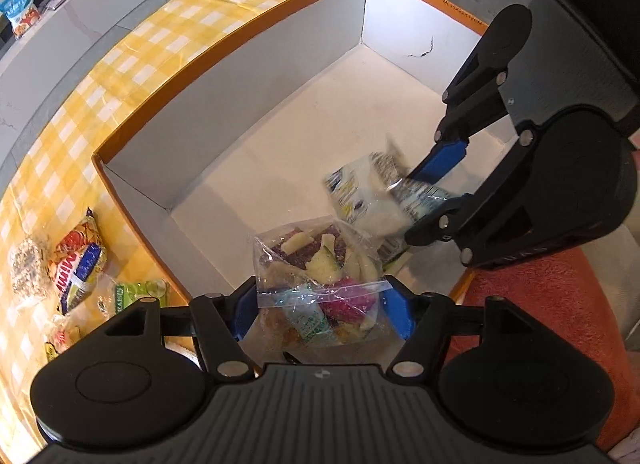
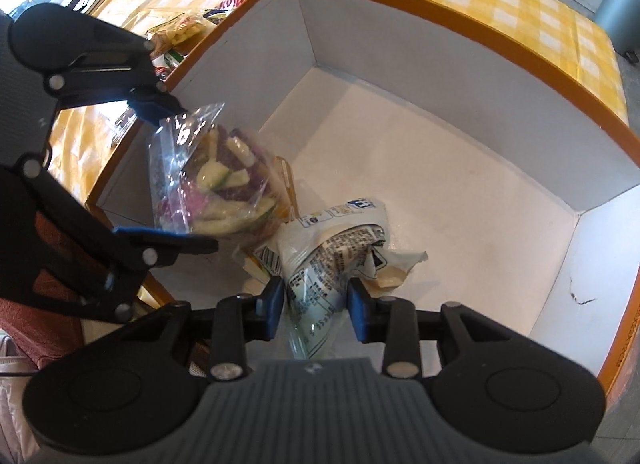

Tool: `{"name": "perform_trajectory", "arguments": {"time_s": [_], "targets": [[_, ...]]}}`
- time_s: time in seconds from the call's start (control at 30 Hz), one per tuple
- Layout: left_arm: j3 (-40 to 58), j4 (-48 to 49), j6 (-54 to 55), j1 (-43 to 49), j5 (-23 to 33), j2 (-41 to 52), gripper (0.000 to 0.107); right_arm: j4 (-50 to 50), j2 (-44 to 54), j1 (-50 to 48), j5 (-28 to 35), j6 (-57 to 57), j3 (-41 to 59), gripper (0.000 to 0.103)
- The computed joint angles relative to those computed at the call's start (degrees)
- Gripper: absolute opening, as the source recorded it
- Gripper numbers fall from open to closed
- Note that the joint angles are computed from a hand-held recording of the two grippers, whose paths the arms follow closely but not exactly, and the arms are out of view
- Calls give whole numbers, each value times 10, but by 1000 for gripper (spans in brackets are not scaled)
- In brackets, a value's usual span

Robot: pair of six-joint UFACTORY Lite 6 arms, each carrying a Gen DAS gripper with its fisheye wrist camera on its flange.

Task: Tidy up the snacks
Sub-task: 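Carry both bags over the orange box and open both tools to drop them, then move both tools back from the box toward the remaining snacks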

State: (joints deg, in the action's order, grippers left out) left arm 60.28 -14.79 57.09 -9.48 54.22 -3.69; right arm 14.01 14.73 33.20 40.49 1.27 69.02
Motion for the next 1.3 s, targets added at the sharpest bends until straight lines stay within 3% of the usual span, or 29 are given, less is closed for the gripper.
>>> {"name": "perform_trajectory", "arguments": {"time_s": [0.43,0.63,0.93,1.17,1.3], "targets": [[0,-108,111,107,82,-93,83,-150,3,53,52,168,77,50],[-38,-210,207,231,110,-186,83,-304,-61,134,42,389,45,50],[-92,-372,380,512,216,-293,83,-534,-80,315,122,715,64,52],[-98,-442,428,692,295,-251,83,-693,-32,432,150,930,94,58],[-102,-452,449,747,279,-215,84,-782,23,484,181,1044,127,58]]}}
